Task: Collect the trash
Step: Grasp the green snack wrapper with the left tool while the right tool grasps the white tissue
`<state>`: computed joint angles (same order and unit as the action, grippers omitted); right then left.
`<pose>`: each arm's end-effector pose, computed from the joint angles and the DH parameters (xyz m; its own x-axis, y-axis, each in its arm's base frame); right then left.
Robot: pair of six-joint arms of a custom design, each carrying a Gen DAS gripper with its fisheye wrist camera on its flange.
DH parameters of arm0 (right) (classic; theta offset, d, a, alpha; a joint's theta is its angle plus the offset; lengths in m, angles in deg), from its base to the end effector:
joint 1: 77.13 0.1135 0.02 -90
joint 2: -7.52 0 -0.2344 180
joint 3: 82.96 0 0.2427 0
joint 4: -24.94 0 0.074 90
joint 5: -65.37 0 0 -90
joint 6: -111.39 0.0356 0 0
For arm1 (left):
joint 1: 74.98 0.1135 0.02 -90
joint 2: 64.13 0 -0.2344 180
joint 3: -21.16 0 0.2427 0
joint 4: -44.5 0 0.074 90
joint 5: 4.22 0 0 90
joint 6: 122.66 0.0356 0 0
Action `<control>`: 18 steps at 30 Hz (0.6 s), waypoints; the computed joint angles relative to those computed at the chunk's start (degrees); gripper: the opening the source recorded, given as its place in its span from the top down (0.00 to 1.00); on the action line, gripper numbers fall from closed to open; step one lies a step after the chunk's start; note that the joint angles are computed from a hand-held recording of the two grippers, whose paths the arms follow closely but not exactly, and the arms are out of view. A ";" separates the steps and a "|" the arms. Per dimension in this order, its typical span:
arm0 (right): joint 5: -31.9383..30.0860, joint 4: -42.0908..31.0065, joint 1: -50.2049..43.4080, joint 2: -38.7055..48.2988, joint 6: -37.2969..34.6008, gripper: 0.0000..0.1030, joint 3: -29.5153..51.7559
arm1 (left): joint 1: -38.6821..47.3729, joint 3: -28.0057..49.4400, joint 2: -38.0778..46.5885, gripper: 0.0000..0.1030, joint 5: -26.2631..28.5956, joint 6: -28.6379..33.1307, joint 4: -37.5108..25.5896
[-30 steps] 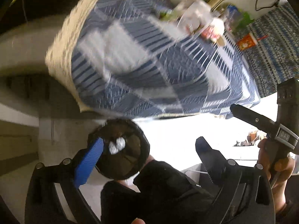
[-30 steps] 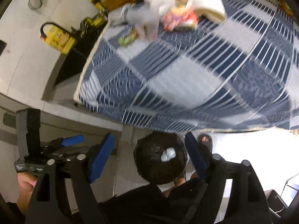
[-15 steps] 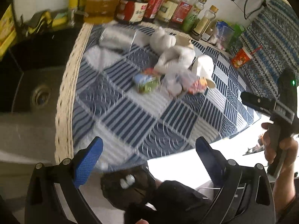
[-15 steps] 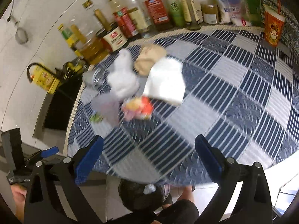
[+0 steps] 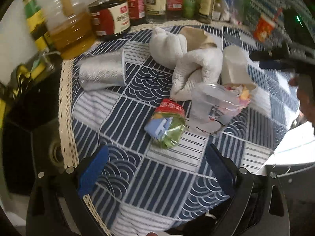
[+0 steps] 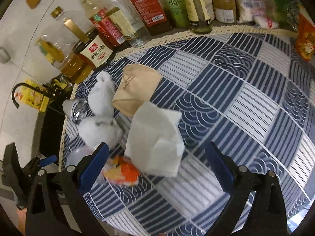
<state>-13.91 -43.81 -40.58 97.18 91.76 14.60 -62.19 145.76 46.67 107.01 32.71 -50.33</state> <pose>0.2547 0.1805 0.2861 -0.7183 0.6195 -0.3166 0.4887 0.7732 0.4042 0.3497 0.0662 0.2846 -0.5390 0.7465 -0.3901 0.8126 0.5828 -0.0073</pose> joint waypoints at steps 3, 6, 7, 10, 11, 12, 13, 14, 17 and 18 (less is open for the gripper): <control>-2.43 1.96 -2.53 1.50 -1.47 0.06 -0.48 | -1.83 3.30 3.58 0.08 -1.29 -1.70 -2.02; -4.63 3.75 -4.03 3.20 -2.69 0.06 -0.28 | -2.98 4.08 5.09 0.15 -2.37 -1.06 -2.20; -4.67 3.46 -4.15 3.90 -2.91 0.08 0.25 | -3.43 4.84 5.98 0.20 -2.79 -0.83 -2.77; -5.86 3.69 -4.80 5.62 -3.38 0.13 1.05 | -4.23 4.92 6.55 0.21 -3.24 -0.55 -2.44; -5.89 3.45 -4.75 6.00 -3.34 0.13 1.27 | -4.42 5.43 7.01 0.21 -3.19 -0.33 -2.59; -5.90 3.23 -4.81 6.54 -3.47 0.13 1.63 | -4.56 5.58 7.16 0.21 -3.12 -0.17 -2.43; -6.04 3.11 -4.90 6.92 -3.53 0.15 1.85 | -4.77 6.09 7.59 0.21 -3.06 0.11 -2.40; -6.36 3.36 -5.00 7.16 -3.60 0.22 1.83 | -5.39 5.78 7.48 0.21 -3.31 -0.22 -2.01; -7.22 3.74 -5.35 8.14 -4.34 0.30 2.16 | -6.30 4.98 7.28 0.21 -4.28 -0.57 -0.51; -7.23 3.80 -5.37 8.22 -4.31 0.30 2.14 | -6.50 5.03 7.44 0.21 -4.20 -0.40 -0.66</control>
<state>-21.14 -40.01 -45.95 105.40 87.45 16.74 -68.69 150.79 54.10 102.81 32.32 -51.00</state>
